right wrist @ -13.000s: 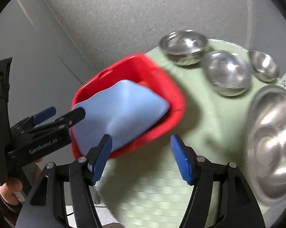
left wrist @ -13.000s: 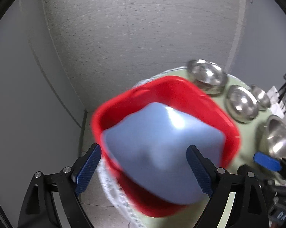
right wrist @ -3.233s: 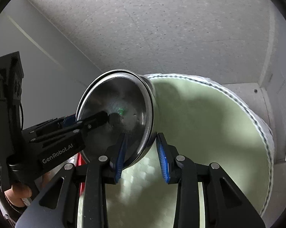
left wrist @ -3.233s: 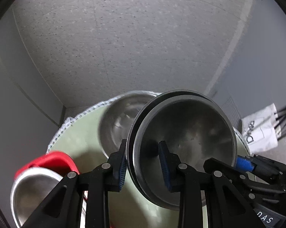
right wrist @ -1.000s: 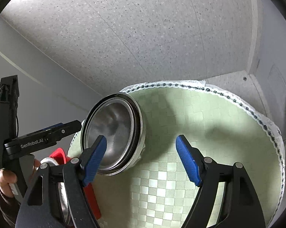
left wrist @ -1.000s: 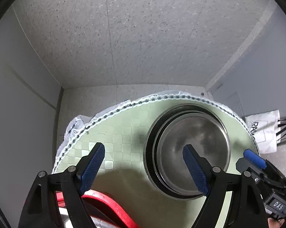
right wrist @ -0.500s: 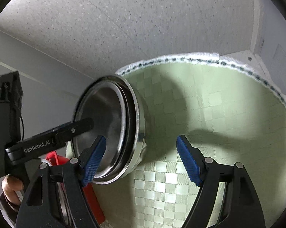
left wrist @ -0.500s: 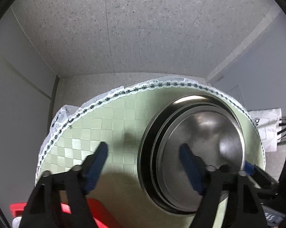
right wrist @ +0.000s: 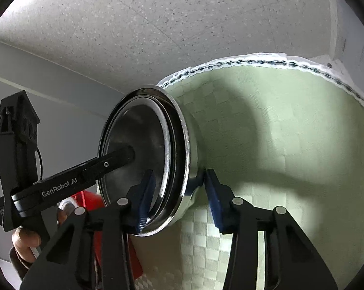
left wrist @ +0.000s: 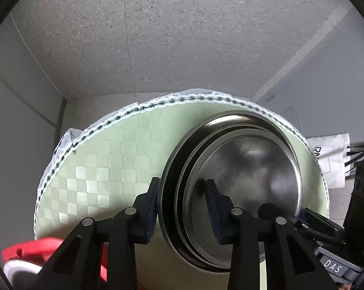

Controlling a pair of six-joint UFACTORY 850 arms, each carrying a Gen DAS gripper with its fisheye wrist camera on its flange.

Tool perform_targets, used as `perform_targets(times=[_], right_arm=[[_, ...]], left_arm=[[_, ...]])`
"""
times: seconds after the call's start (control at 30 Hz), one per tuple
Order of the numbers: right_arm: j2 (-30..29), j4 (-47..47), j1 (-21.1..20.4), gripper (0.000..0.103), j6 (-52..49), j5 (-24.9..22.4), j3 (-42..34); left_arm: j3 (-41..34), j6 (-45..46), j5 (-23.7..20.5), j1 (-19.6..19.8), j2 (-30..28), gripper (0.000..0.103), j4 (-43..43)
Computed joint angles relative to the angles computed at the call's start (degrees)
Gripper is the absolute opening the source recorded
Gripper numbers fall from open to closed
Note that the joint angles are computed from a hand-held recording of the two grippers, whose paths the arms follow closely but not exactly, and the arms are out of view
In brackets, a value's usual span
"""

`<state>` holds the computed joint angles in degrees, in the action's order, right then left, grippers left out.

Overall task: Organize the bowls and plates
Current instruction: 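Lift the steel bowl stack with both grippers and carry it over the red basin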

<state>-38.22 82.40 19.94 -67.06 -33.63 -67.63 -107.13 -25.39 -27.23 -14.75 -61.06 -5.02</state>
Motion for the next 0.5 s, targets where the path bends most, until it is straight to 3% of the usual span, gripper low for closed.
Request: perform_targets(times=[0.17, 0.5], right_arm=[[4.2, 3.1, -1.4, 0.043, -4.0, -1.1, 4.7], [17.6, 7.6, -3.4, 0.043, -10.5, -2.2, 16.5]], left_arm=[[6.7, -3.1, 3.6, -1.9, 5.3, 0.033, 1.8], [22.9, -20.9, 10.6, -7.1, 19.6, 0.033, 17.5]])
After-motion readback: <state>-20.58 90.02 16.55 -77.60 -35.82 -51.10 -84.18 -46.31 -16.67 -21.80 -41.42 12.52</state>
